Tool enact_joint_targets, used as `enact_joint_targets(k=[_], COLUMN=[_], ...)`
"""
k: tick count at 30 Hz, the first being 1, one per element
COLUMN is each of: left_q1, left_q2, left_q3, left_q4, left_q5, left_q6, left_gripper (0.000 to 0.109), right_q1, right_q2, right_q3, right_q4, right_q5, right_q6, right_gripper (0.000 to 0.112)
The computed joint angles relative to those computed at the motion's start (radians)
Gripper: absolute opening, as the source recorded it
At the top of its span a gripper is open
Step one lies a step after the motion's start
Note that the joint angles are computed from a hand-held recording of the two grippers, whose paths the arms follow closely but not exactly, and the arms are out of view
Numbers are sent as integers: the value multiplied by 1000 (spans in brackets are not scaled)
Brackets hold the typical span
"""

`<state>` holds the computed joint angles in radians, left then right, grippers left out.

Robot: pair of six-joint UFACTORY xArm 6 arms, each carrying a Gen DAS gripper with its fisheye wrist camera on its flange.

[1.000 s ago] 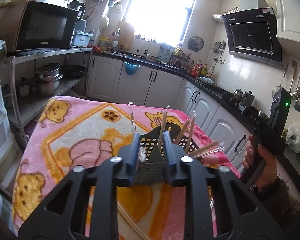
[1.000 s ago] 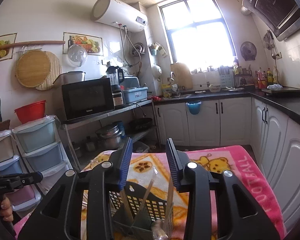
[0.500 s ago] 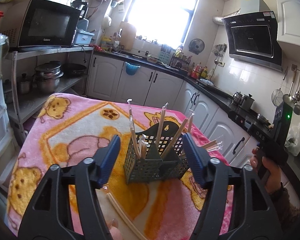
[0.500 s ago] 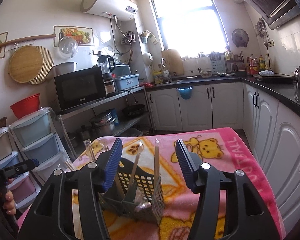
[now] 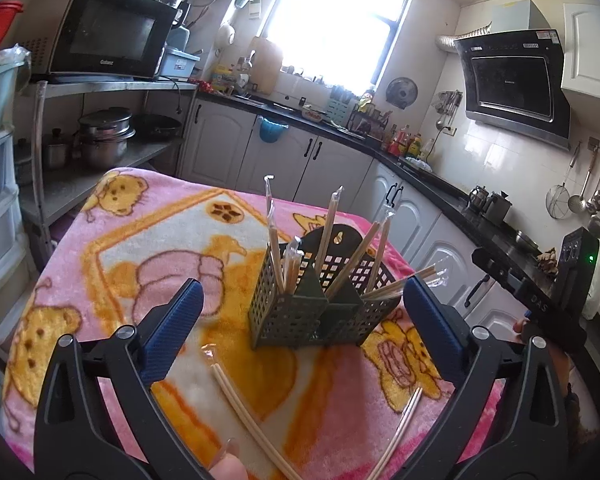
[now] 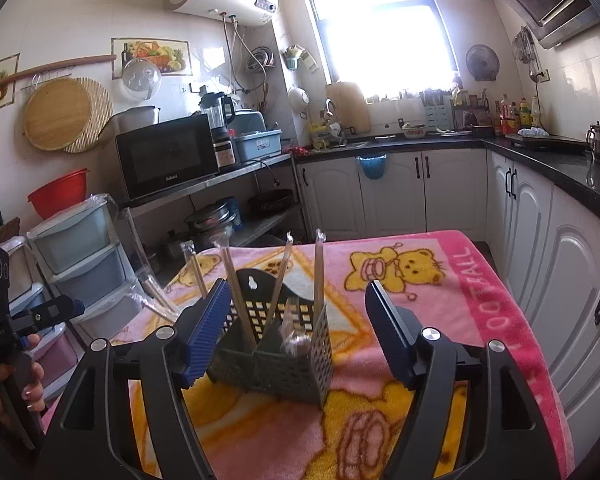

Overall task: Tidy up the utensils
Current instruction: 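Move both tools back toward the last wrapped chopsticks on the blanket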

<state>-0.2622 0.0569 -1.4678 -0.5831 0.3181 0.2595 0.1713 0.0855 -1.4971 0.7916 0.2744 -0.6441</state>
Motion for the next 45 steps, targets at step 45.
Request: enact_joint_targets(k=[45], left_q1=[-25], left_q2=[-4], left_q3=[140], left_q4=[80], left_q5=[100], left_q6=[-82], left_gripper=[92], right_q1=[19], right_q2=[-136], right_q3=[278], right_q4=[-169], right_q5=[86], right_q6=[92], right_gripper=[70])
